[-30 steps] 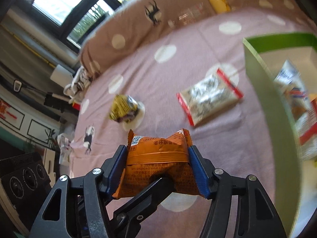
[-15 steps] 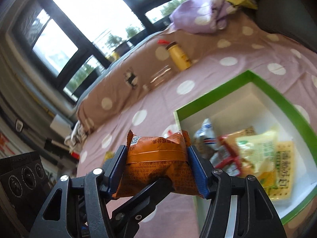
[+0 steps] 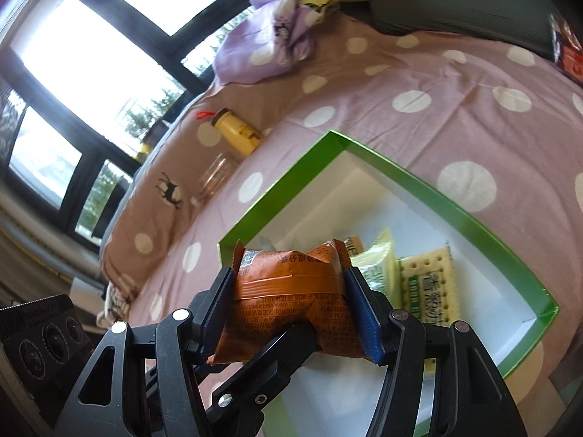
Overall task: Organize snacks
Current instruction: 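Lower the orange bag into the box and open the right gripper, then move the right tool to the crumpled yellow-gold snack bag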
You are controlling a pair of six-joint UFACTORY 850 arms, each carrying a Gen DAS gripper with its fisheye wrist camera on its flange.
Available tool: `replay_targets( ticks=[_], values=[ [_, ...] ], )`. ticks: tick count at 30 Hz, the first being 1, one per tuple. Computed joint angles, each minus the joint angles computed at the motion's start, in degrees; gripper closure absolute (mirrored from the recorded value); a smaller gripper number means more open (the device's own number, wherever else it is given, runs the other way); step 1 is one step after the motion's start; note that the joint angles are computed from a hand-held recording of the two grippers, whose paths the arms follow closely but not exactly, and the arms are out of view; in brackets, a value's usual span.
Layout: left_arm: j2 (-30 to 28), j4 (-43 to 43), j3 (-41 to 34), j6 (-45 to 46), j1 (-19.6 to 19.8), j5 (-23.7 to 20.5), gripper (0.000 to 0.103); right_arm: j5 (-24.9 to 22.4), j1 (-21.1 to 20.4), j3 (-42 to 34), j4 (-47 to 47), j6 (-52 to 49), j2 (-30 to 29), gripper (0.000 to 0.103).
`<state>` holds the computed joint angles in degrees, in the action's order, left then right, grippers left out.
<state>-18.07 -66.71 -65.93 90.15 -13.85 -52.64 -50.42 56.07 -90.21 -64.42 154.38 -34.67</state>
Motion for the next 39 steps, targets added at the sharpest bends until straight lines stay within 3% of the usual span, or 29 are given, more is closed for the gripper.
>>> replay_targets(
  ticks=[11,19,30,35,39],
  values=[
    [-1.92,3.19,-1.0,-4.77,-1.4,-0.13,0.064,3.31,-0.97,3.32,3.51,2.39,1.45,0.04],
    [-1.69,3.14,-0.27,-5.59,-0.53,-0.68,0.062,1.39,-1.13,0.53,8.35,-3.17,0.06,0.04],
    [2.48,0.33,2.81,-2.55,6.57,-0.34,0.042,-8.2,0.05,-7.31,11.41,-11.03,-3.66,0.039],
    [4.92,-1.78,4.79,-1.04,11.34,3.21,0.024,-11.28,0.32,-12.71,12.06,-16.11,-6.62,0.03],
    [5.03,-4.97,5.67,-2.13,16.76,5.59,0.022,-14.31,0.53,-18.17,13.09,-21.38,-9.69,0.027]
  ],
)
